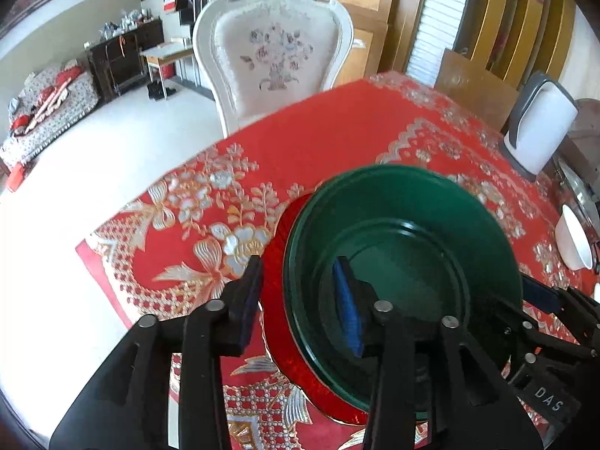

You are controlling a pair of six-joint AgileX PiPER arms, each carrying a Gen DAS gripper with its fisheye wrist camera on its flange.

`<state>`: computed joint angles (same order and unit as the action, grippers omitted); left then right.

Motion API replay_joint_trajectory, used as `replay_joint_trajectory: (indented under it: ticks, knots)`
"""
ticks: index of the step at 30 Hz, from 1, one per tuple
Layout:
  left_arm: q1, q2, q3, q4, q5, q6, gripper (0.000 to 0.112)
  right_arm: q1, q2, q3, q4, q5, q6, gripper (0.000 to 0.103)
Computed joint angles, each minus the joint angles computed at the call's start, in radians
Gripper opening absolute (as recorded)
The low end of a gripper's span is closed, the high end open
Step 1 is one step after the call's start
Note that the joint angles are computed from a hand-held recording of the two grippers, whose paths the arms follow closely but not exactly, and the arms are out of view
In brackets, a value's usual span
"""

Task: Organize plates and bowls
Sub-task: 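Lower the green bowl onto the red plate and open the left gripper, then move the left gripper to the large white plate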

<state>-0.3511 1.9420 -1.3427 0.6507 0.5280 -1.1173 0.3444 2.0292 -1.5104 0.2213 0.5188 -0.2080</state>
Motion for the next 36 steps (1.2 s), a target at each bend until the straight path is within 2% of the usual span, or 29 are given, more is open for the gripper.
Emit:
replay_joint_trajectory:
  ticks: [2, 6, 11, 14, 16, 19, 24, 32, 36]
  knots:
    - [-0.010, -0.013, 0.004, 0.037, 0.003, -0.034, 0.048, -0.011, -0.015, 0.012, 0.018, -0.009, -0.010, 0.055]
    - [-0.040, -0.028, -0.010, 0.085, 0.022, -0.069, 0.048, -0.033, -0.038, 0.033, 0.045, -0.021, -0.031, 0.055]
    - [-0.086, -0.013, -0.063, 0.085, 0.049, -0.046, 0.048, -0.063, -0.056, 0.054, 0.072, -0.031, -0.055, 0.055]
    - [-0.114, 0.004, -0.103, 0.070, 0.061, -0.021, 0.048, -0.091, -0.070, 0.078, 0.132, -0.033, -0.109, 0.059]
    - [-0.139, 0.021, -0.141, 0.071, 0.077, -0.009, 0.048, -0.102, -0.089, 0.104, 0.114, -0.052, -0.092, 0.059]
    - [-0.171, 0.045, -0.192, 0.061, 0.096, 0.016, 0.048, -0.137, -0.114, 0.135, 0.185, -0.057, -0.156, 0.059]
    - [-0.222, 0.102, -0.302, 0.041, 0.141, 0.062, 0.048, -0.196, -0.142, 0.161, 0.218, -0.060, -0.195, 0.059]
    - [-0.299, 0.260, -0.577, -0.055, 0.229, 0.211, 0.048, -0.321, -0.168, 0.204, 0.280, -0.055, -0.270, 0.060]
    - [-0.335, 0.398, -0.817, -0.135, 0.324, 0.330, 0.048, -0.405, -0.165, 0.212, 0.328, -0.037, -0.324, 0.060]
